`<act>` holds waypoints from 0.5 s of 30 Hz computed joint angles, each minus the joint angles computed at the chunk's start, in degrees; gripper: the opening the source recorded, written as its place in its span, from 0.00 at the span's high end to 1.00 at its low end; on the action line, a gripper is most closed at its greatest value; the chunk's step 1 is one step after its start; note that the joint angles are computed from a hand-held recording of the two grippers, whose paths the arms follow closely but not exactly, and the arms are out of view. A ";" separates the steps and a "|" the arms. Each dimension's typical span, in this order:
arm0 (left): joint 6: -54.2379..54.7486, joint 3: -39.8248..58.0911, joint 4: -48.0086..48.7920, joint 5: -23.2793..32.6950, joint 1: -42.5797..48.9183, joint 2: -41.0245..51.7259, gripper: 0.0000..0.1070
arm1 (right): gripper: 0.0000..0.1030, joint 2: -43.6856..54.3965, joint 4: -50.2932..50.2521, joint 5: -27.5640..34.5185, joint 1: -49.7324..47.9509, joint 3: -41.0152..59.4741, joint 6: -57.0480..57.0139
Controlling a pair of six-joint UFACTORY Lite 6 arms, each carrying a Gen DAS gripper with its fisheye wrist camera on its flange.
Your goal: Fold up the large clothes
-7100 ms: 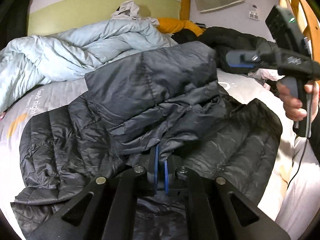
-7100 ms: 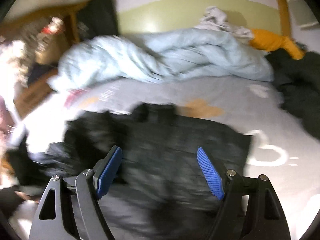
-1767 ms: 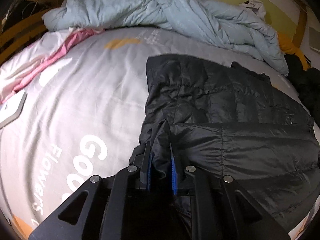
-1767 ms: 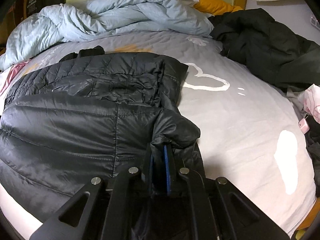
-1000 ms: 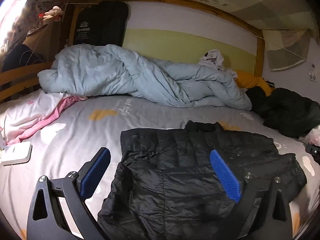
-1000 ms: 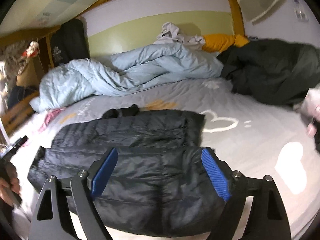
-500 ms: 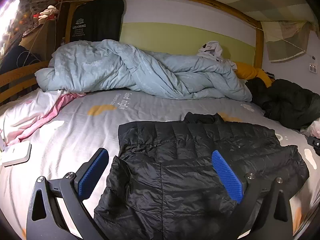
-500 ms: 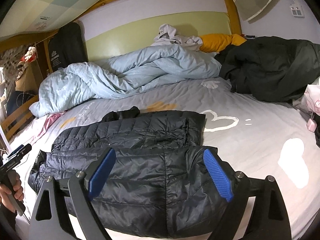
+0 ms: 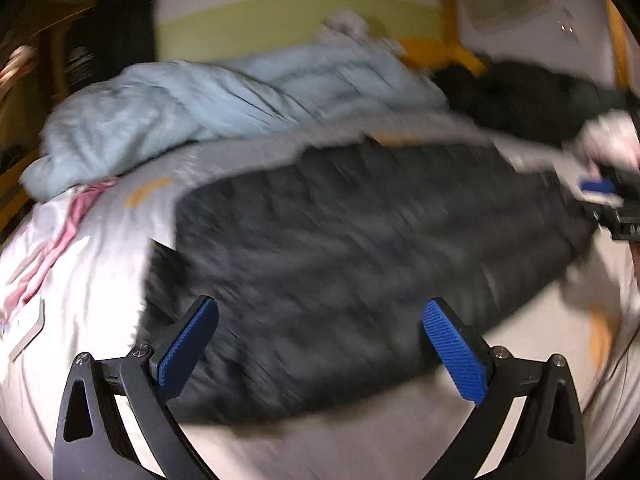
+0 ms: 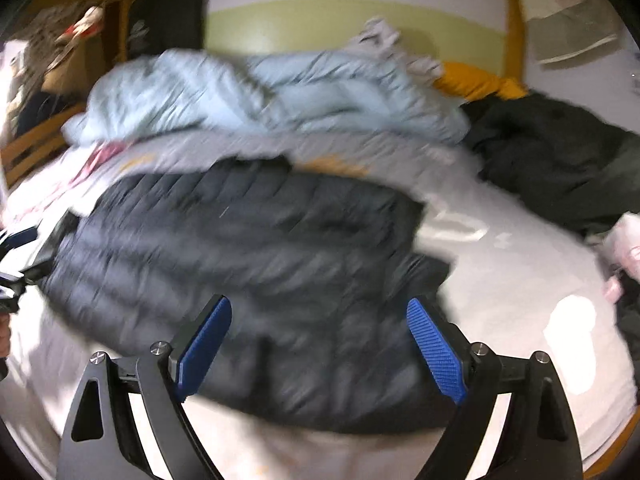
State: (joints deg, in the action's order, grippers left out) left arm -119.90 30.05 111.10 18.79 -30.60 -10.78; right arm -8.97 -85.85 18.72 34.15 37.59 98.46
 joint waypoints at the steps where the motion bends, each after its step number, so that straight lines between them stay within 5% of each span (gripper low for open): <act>1: 2.63 -0.06 -2.66 1.28 -2.15 1.24 0.05 | 0.12 0.94 0.87 0.53 1.83 -0.37 -0.64; 9: 9.88 2.21 -10.69 5.06 -7.71 10.36 0.05 | 0.12 10.23 1.05 7.52 15.79 0.57 -0.08; 15: 14.28 5.00 -15.53 10.86 -10.67 17.24 0.04 | 0.12 21.45 2.13 19.46 23.40 6.01 -2.44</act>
State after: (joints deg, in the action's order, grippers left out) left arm -105.62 35.05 95.57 29.65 -41.27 6.46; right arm 12.48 -83.71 38.18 57.56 43.60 96.02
